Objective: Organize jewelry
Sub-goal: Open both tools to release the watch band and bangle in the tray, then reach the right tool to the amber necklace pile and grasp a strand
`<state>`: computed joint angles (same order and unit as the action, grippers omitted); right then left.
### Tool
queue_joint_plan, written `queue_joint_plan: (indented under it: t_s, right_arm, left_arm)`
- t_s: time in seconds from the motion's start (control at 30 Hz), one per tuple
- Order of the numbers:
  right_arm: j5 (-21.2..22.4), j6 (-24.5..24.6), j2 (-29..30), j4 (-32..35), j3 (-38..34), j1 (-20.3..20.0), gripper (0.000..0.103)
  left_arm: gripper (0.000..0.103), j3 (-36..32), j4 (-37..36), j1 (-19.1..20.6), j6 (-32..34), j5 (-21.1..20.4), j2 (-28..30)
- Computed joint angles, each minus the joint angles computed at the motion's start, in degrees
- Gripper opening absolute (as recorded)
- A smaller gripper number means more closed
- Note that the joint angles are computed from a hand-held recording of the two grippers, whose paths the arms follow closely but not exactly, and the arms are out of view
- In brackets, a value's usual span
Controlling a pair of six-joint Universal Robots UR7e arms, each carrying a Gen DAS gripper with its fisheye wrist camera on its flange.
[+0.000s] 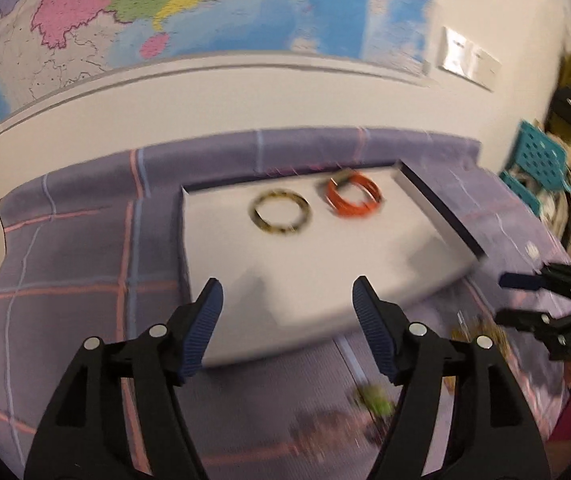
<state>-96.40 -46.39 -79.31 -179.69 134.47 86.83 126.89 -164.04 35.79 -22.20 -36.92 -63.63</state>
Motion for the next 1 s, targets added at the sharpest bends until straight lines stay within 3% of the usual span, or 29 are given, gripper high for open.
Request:
queue_joint_plan:
  t_s: [0.37, 0.57, 0.6, 0.73, 0.9, 1.0]
  right_arm:
    - [-3.2, -4.7, 1.1, -4.0, 4.7, 1.7, 0.047]
    - [-2.7, -3.2, 1.7, -3.6, 4.4, 1.3, 0.047]
    - [-3.2, -3.2, 2.1, -3.9, 4.3, 1.4, 0.045]
    - [-5.0, -4.3, 2.6, -5.5, 4.7, 1.9, 0.017]
    - [-6.1, -1.9, 0.8, -3.5, 4.4, 1.4, 0.017]
    - [-1.6, -0.4, -1.3, 0.5, 4.1, 1.1, 0.020]
  left_arm:
    - [0.067, 7.9, 3.9, -4.9, -10.5, -3.0, -1.0]
    - [0.067, 8.8, 4.0, -5.0, -12.7, -4.3, -1.0]
    - [0.067, 8.9, 4.0, -5.0, -12.9, -4.3, -0.9]
    - [0.067, 9.2, 3.9, -5.2, -13.3, -4.4, -1.1]
    - [0.067, 9.3, 4.8, -5.2, -13.9, -4.1, -1.3]
    - [0.067, 9.3, 5.0, -5.2, -14.1, -3.9, -1.3]
